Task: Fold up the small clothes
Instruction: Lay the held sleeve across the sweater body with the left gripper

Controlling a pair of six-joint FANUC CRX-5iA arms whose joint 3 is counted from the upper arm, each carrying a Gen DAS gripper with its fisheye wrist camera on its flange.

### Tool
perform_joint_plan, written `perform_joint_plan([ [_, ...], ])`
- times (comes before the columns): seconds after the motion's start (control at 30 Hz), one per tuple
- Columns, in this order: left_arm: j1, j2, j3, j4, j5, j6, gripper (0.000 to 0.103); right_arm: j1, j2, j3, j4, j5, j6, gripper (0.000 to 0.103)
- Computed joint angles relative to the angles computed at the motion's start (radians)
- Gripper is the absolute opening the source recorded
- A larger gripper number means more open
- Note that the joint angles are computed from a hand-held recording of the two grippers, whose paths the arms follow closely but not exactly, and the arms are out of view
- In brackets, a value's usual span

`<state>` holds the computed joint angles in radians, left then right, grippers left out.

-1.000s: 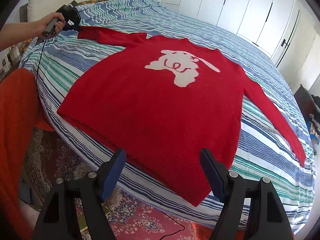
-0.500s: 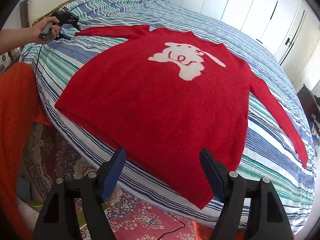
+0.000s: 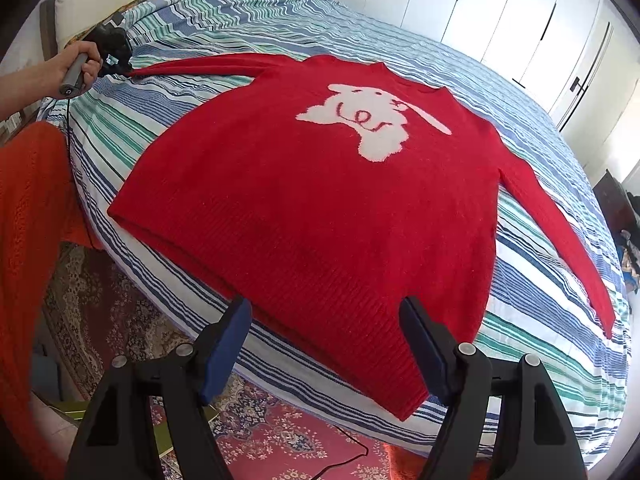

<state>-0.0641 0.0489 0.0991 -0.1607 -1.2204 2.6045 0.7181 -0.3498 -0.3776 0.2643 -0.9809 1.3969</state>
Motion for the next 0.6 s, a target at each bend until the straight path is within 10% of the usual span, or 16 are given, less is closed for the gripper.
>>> perform_joint_plan([
  [0.2,-0.048,0.048,0.077,-0.045,-0.106,0.006,0.017,-0.027,-0.02,-0.002,-0.006,0.02,-0.038,0.076],
  [0.37,-0.231,-0.023,0.114,-0.182,-0.134,0.037,0.051,-0.171,-0.05,0.048,-0.134,0.046,-0.059,0.076],
  [0.6,-0.37,0.05,0.009,0.275,0.178,-0.342,0.051,-0.54,0.127,0.308,-0.573,-0.176,0.088,0.076],
])
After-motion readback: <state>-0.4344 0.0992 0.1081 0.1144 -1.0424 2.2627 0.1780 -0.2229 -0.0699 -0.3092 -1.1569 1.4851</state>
